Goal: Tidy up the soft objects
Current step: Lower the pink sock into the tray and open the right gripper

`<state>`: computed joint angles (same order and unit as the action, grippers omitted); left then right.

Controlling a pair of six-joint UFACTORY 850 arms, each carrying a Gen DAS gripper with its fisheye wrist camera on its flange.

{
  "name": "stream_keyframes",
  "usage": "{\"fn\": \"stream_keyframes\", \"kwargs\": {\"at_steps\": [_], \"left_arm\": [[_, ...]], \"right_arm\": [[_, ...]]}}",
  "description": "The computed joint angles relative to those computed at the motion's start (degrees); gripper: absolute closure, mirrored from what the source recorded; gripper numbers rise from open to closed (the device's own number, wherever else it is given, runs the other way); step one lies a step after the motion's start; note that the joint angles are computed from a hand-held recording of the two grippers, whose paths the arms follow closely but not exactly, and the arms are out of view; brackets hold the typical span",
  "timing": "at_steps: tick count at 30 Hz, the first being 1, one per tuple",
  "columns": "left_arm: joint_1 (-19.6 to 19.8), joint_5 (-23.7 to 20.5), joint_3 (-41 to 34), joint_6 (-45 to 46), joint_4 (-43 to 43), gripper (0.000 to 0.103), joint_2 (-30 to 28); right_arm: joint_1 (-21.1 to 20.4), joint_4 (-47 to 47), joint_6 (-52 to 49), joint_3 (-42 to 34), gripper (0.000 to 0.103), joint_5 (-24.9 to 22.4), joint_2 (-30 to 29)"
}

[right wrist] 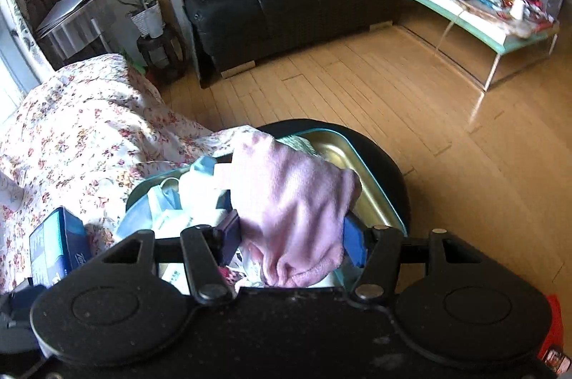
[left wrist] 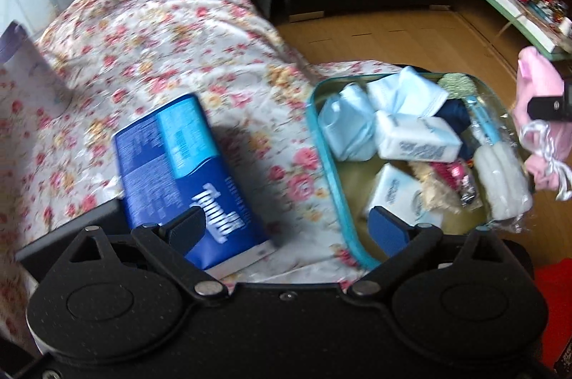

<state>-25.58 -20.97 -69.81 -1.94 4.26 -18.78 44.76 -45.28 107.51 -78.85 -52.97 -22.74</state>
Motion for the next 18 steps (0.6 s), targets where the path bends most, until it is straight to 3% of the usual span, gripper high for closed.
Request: {"fn": "stream_keyframes", "kwargs": {"at_steps": [6, 7, 8, 9, 18], "left_arm": [[1.73, 0.01, 1.45, -0.44, -1.22, 0.008, 0.83], [1.87, 0.09, 1.66, -1.10, -0.79, 0.008, 0.96], [1.96, 0.23, 1.94, -1.63, -0.37, 0.008, 1.13], [2.06, 0.35, 2.18, -1.72, -0.40, 0.008, 1.29], [2.40, 0.58, 2.98, 0.48, -3.30, 0.008, 2.02]], "right_arm": [[-0.61, 0.43, -2.80, -3.87, 0.043, 0.05, -3.55], [-0.64, -0.17, -2.28, -4.30, 0.039, -0.51, -4.22], [-0.74, -0.30, -2.06, -5.04, 0.028, -1.48, -5.03], [-0.78, -0.19, -1.78, -5.46, 0.025, -2.51, -5.55], [0.52, 1.17, -1.23, -4.87, 0.025, -4.88, -5.18]]}}
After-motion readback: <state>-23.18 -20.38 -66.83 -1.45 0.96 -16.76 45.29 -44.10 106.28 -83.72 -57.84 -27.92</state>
